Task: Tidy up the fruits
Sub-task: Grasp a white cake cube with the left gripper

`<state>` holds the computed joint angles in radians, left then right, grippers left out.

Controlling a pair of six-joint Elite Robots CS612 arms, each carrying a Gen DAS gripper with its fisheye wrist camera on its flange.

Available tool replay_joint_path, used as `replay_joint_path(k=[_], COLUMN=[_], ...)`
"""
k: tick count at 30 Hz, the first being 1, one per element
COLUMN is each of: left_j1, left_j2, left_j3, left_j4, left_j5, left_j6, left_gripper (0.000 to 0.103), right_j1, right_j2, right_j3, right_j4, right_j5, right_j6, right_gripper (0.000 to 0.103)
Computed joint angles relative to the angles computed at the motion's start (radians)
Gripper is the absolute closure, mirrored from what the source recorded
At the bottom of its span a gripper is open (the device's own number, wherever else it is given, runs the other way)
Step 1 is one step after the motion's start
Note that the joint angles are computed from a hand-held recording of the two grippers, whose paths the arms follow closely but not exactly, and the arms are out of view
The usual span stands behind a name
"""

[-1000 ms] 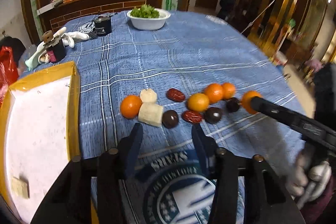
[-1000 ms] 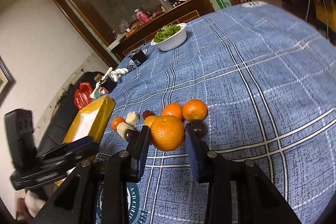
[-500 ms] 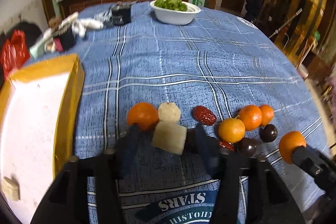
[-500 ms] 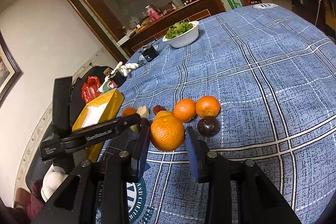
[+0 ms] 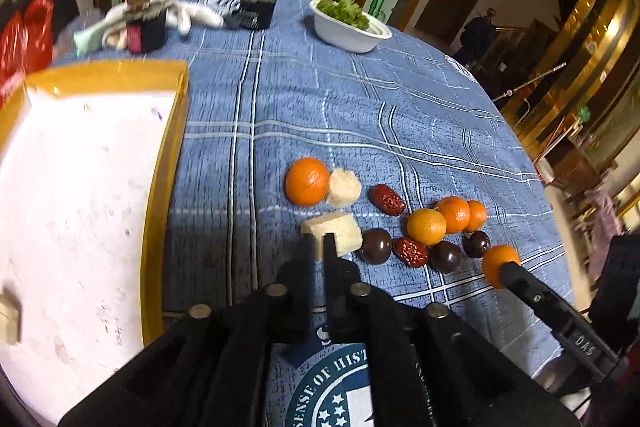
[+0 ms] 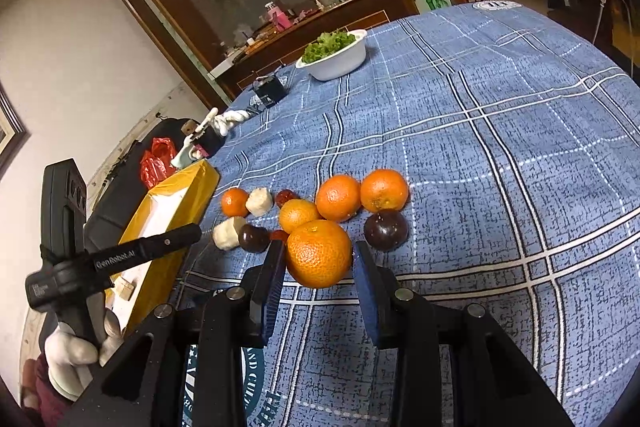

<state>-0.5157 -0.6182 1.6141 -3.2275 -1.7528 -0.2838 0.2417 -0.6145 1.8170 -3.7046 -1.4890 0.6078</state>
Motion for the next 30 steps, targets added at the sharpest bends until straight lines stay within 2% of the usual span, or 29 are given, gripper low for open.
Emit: replay_joint_path(k=[1,3,6,7,10,16,20,21,25,28,29,30], left_j1=[0.0,-0.01,-0.025,-0.03,-0.044,-0.042,-0.04,-0.042,-0.048,-0.054,-0.055,-0.053], left_j2=[0.003,0.004,0.011,0.015,0.023,0.01,-0.009,-0.013,-0.016,-0.015,-0.014,-0.017], left_j3=[-0.001,0.0,-0.011,-0.02,-0.044,-0.026,-0.014,-0.014,-0.02,-0.034,-0.031,-0.035], left_j4=[-0.007,-0.034,-0.045,-0.032,0.055,0.066,0.097,0.112,0.101,0.151,0.139,0.169], left_j5=[-0.007,0.013,0.057,0.072,0.108,0.036,0.031,0.037,0.115,0.132,0.128,0.101], left_j6=[0.002,0.043,0.11,0.145,0.251,0.367,0.438,0.459,0.528,0.627,0.65,0.674], left_gripper=[0.082,0.06,0.044,0.042,0.042,0.043,0.073,0.074,0.074,0.063,0.059,0.056], right_j1=[0.001,0.002,0.001,0.0,-0.001,-0.002,-0.001,-0.002,-0.004,-0.004,-0.004,-0.005], right_j2=[-0.001,-0.002,-0.003,-0.003,-0.004,-0.003,-0.003,-0.003,-0.003,-0.003,-0.003,-0.003], right_j3=[0.0,0.001,0.002,0.002,0.002,-0.001,0.001,0.001,0.002,0.003,0.003,0.002], right_j4=[0.002,0.008,0.015,0.016,0.019,0.022,0.02,0.02,0.02,0.022,0.024,0.026], right_j5=[-0.003,-0.005,-0.004,-0.001,0.008,0.019,0.022,0.022,0.029,0.029,0.031,0.032], right_j6=[0.0,-0.001,0.002,0.002,-0.004,-0.003,-0.003,-0.001,0.007,0.006,0.005,0.005], right_gripper=[0.066,0.066,0.066,0.066,0.066,0.066,0.066,0.066,0.066,0.066,0.066,0.066])
